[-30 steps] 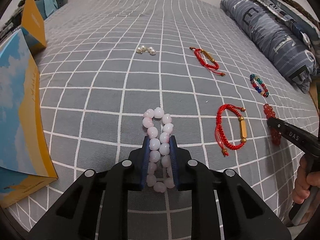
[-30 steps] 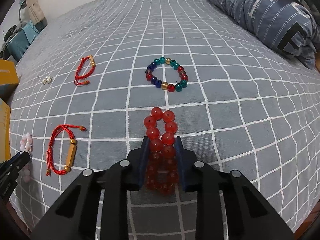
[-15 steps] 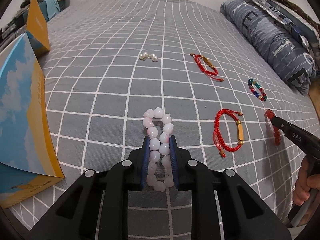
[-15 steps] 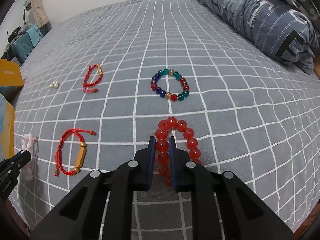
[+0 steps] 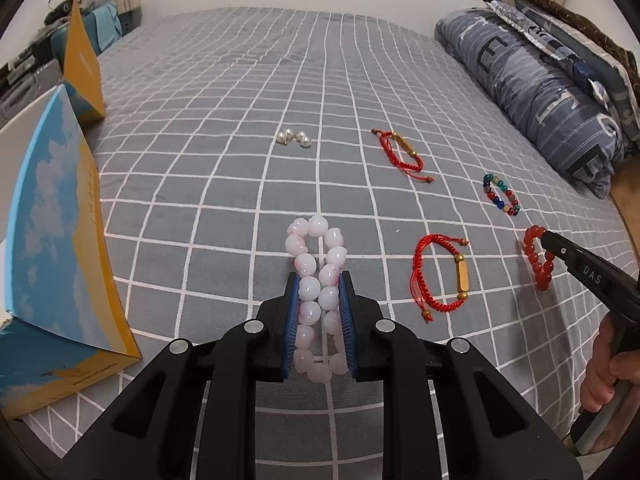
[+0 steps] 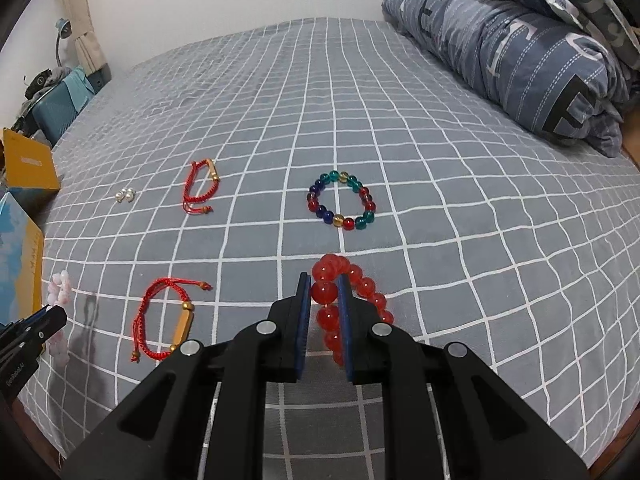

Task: Organize jewelry
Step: 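Lift both held bracelets and carry them over the white box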

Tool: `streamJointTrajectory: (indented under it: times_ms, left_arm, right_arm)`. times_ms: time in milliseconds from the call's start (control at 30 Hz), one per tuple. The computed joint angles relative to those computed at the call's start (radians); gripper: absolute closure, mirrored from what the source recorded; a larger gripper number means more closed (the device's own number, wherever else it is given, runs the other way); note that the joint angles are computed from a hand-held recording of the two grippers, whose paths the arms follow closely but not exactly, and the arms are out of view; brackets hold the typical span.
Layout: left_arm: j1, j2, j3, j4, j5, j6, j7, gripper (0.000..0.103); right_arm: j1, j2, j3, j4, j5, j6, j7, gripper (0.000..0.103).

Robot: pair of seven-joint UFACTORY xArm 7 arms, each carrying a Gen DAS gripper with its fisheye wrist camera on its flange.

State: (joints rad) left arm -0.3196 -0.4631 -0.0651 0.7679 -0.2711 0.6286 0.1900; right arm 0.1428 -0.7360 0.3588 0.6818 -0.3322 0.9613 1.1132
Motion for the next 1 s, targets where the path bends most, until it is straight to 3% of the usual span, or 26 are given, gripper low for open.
streamJointTrajectory:
  times_ms: [467, 1000]
  left_arm:
    - [0.018, -0.04, -0.019, -0.009, 0.064, -0.071, -0.05, 0.084]
    - [0.031, -0.031, -0.01, 0.051, 0.091, -0.01, -0.062, 0.084]
  right_arm:
    - [-0.011, -0.017, 0.037, 0.015, -0.051, -0.042, 0.012, 0.09]
    - [-0.015, 0.029, 0.058, 0.099, -0.066, -0.033, -0.001, 0.09]
